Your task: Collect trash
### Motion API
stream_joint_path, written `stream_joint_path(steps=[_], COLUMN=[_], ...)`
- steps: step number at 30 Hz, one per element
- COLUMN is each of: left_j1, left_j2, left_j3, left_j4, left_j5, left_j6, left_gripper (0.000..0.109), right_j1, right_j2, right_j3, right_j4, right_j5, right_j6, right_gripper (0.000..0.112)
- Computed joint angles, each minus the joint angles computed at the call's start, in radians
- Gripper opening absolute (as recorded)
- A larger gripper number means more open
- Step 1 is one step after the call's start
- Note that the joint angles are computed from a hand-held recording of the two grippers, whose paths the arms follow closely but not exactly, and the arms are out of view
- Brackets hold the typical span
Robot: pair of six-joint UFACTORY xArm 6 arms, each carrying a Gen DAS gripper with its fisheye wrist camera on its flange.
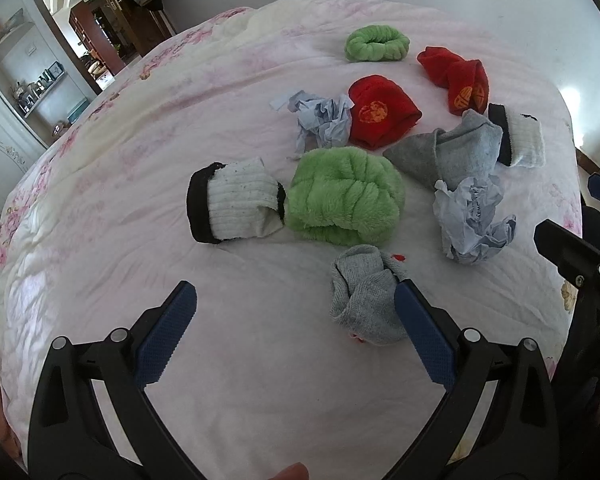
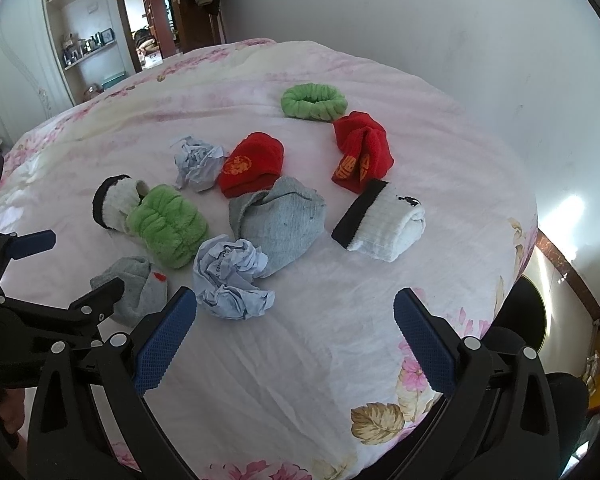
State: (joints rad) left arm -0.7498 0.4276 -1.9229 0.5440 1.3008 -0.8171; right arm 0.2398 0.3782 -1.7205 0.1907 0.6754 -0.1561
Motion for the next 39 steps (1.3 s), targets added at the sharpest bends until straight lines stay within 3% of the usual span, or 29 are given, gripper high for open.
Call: stream_joint_path(steps=[32,37,39], left_j1=[0.026,0.050,0.050], left_j2=[0.067,0.089,0.060], left_j3=[-0.034,-0.021,0.029], left_j4=[-0.127,-0.178,-0.147], left_j5=[-0.034,-0.069,-0.116], left_j6=[0.101,0.093,0.069], left_gripper=[0.097,0.098,0.092], right_j1=[0.000,0.010,0.011], right_j2=[0.092,0.126,0.149], right_j3=[-0.117,-0.164,-0.196], right_j4=[0.048,0.050,0.046], right_j5=[0.102,0.133,0.153], right_j6=[-0.037,-0.068,-0.070], right_gripper=[0.095,0.095,0.095])
